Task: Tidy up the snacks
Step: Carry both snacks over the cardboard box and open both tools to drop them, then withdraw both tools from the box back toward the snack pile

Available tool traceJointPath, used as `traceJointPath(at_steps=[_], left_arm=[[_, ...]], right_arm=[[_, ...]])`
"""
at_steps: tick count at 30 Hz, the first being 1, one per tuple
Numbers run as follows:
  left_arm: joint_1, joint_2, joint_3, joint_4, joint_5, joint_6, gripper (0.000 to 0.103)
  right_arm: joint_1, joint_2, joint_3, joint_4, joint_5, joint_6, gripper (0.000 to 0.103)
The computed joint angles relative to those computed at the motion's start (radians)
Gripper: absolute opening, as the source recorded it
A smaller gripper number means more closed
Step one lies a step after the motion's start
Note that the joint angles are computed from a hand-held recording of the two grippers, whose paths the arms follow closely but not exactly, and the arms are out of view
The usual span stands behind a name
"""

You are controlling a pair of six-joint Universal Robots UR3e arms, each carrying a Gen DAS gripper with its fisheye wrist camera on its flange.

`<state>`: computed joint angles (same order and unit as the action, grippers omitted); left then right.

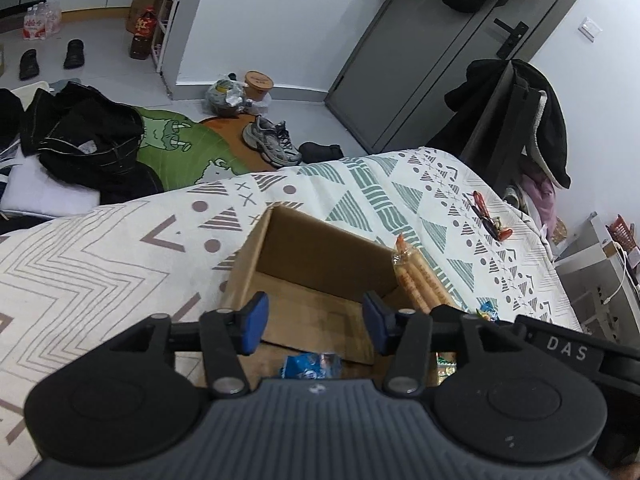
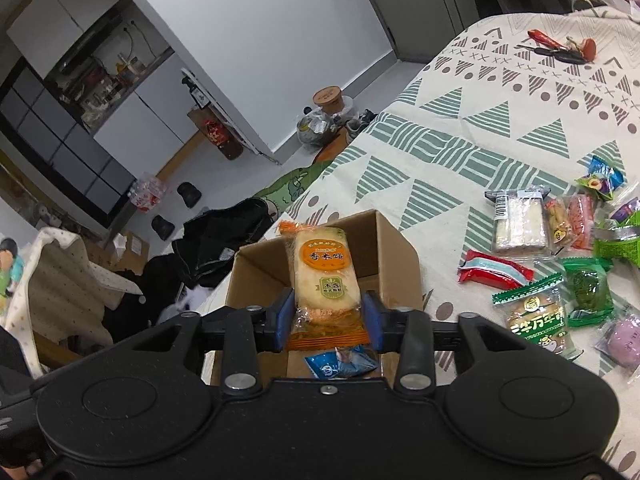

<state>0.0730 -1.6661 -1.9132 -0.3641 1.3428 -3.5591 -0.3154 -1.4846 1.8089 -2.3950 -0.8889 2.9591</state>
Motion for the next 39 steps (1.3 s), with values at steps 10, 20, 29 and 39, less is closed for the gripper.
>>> traceJointPath(at_steps=[10,20,29,39], left_arm=[[-0.024,0.093,0.002,-0.110,0.049,-0.030,0.079],[-0.129,0.147,0.035,-0.184,0.136,-0.077,0.095],[-0.280,0.152,0.113,-0.231,0.234,-0.090,0.103],[-0.456,0.090,0.245,-0.287,0.364,-0.135,0.103]], right_arm=[[-0.089,-0.141,0.066,0.061,0.008,-0.072,0.074],[-0.299,-0.346,0.109,0.293,0.066,-0.270,0.098],[-0.485,-0.466,0.071,0.586,0.112,-0.485,0.103],[-0.714,-0.529,-0.017,0.909,0.169,-0.770,0.103]])
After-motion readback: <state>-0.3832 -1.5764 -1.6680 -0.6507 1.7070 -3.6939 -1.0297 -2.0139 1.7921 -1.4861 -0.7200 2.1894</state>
